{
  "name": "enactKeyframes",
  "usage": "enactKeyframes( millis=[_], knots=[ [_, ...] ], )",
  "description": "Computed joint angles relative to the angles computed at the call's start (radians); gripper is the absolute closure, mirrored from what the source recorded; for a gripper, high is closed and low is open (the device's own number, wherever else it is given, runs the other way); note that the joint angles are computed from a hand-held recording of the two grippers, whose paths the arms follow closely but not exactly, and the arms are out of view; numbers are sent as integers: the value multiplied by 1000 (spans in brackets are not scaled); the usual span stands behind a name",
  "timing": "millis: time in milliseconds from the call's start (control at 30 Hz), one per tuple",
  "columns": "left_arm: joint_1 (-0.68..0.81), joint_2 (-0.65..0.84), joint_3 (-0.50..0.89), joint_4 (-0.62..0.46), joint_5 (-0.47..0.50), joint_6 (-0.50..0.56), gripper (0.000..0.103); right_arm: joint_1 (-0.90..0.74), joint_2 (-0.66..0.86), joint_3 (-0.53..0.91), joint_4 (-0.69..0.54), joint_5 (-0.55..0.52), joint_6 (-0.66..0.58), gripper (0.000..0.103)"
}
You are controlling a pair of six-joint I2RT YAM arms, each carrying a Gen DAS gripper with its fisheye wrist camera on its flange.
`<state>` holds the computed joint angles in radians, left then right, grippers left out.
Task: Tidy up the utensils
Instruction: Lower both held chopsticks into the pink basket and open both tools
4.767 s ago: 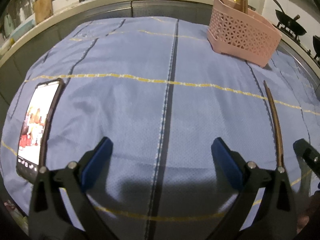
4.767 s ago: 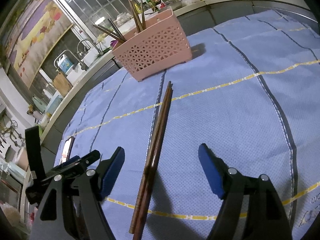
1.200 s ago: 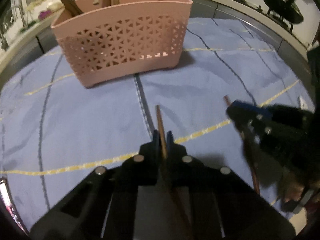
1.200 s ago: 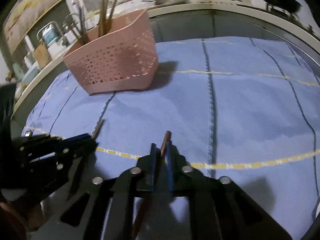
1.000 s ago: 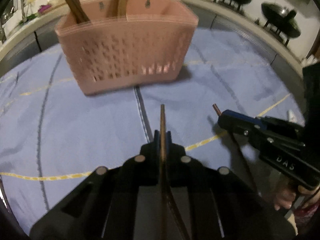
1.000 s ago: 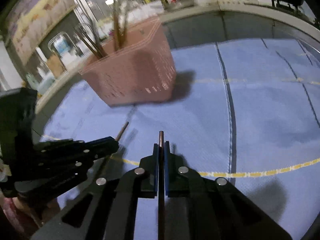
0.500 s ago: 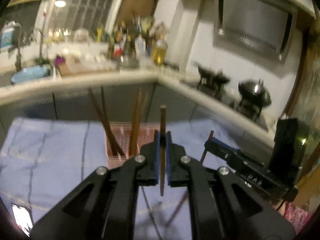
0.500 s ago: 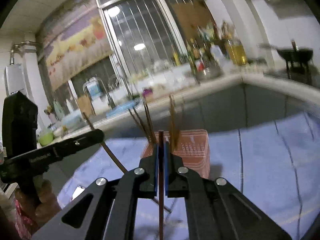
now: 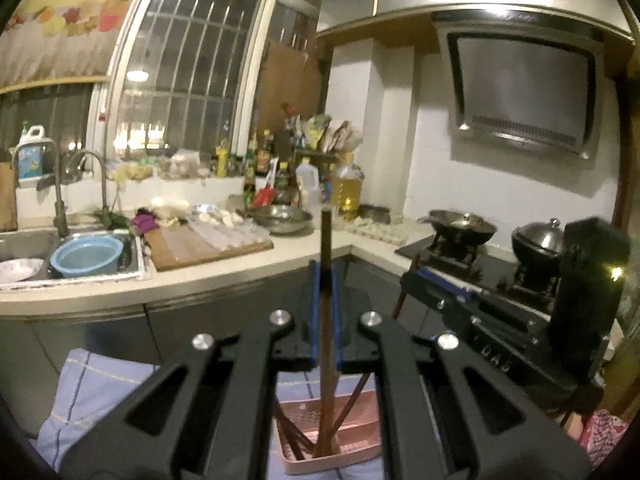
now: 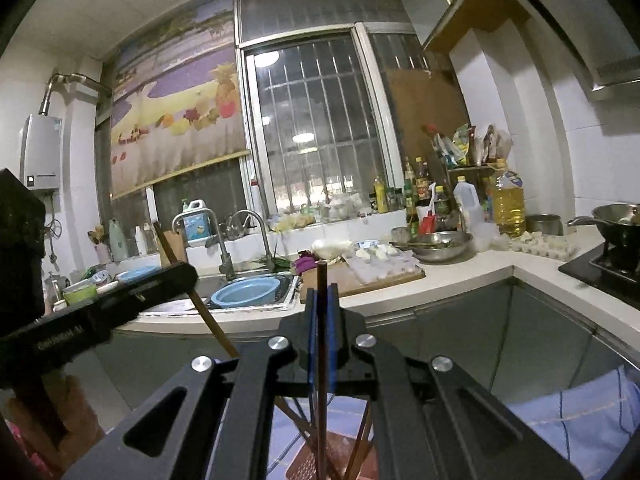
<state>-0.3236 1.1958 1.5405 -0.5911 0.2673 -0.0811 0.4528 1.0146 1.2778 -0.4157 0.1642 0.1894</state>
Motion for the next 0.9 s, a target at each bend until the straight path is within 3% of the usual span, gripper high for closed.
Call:
enactKeyframes(
  millis=[467, 700, 767, 900],
  knots=[
    [41, 88, -128, 16, 56, 52, 98, -91, 99, -148, 95, -112, 50, 98],
    [-43, 106, -248, 3, -81, 70, 96, -42, 88, -248, 103, -62, 90, 96],
    [-63, 90, -309, 29, -138, 62, 92, -45, 68, -281, 104, -86, 126, 95],
    [-90, 0, -430, 80, -247, 28, 80, 6, -41, -363, 87, -37, 202, 94]
  ],
)
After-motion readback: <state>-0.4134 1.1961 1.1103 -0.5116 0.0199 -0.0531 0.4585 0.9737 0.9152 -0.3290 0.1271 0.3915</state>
